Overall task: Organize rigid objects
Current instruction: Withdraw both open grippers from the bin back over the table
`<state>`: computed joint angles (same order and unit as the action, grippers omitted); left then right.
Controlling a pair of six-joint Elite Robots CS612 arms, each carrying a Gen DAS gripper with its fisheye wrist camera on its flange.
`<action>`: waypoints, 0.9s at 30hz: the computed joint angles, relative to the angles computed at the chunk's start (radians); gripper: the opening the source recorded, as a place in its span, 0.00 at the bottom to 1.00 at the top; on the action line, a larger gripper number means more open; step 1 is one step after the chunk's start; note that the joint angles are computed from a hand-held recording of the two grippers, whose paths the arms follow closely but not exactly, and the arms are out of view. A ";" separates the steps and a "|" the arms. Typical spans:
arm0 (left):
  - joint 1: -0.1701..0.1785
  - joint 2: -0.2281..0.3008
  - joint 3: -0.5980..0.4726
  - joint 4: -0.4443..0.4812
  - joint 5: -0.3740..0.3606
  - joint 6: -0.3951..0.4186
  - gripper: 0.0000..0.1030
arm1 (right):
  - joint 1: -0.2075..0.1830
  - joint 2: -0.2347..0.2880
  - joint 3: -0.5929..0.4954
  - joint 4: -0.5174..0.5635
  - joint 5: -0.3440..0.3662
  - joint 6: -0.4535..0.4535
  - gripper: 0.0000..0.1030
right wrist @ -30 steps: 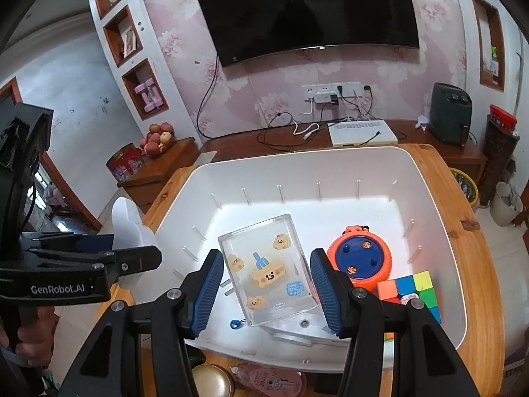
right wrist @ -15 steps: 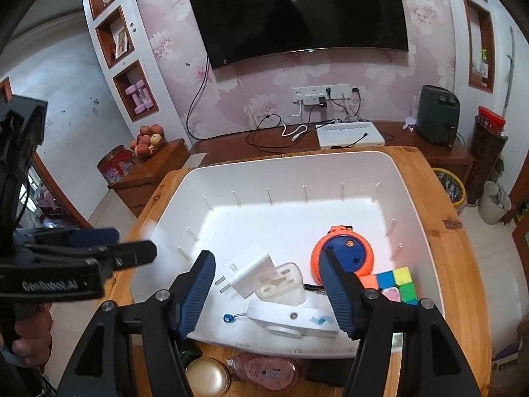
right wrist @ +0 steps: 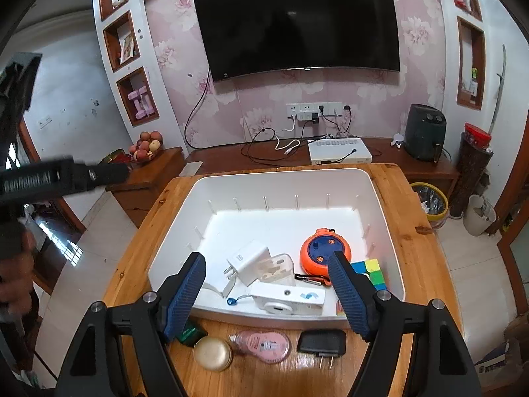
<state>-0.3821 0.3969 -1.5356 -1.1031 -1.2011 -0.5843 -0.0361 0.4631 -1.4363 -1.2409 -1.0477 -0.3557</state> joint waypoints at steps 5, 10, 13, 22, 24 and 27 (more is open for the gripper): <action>-0.017 0.002 -0.039 0.001 0.073 -0.033 0.77 | -0.015 -0.001 -0.026 0.046 0.037 -0.026 0.75; -0.038 0.009 -0.079 0.021 0.166 -0.072 0.77 | -0.033 0.002 -0.058 0.093 0.079 -0.053 0.75; -0.052 0.009 -0.101 0.057 0.212 -0.098 0.77 | -0.042 0.000 -0.073 0.136 0.098 -0.079 0.75; -0.084 -0.002 -0.143 0.200 0.308 -0.201 0.77 | -0.064 0.008 -0.115 0.242 0.134 -0.156 0.79; -0.088 -0.004 -0.148 0.240 0.321 -0.223 0.77 | -0.066 0.013 -0.122 0.263 0.136 -0.169 0.79; -0.093 -0.008 -0.152 0.300 0.328 -0.248 0.77 | -0.071 0.021 -0.137 0.291 0.145 -0.186 0.79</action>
<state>-0.4750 0.3887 -1.6880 -0.8028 -0.8729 -0.8324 -0.1071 0.4845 -1.5729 -0.9498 -0.9031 -0.5416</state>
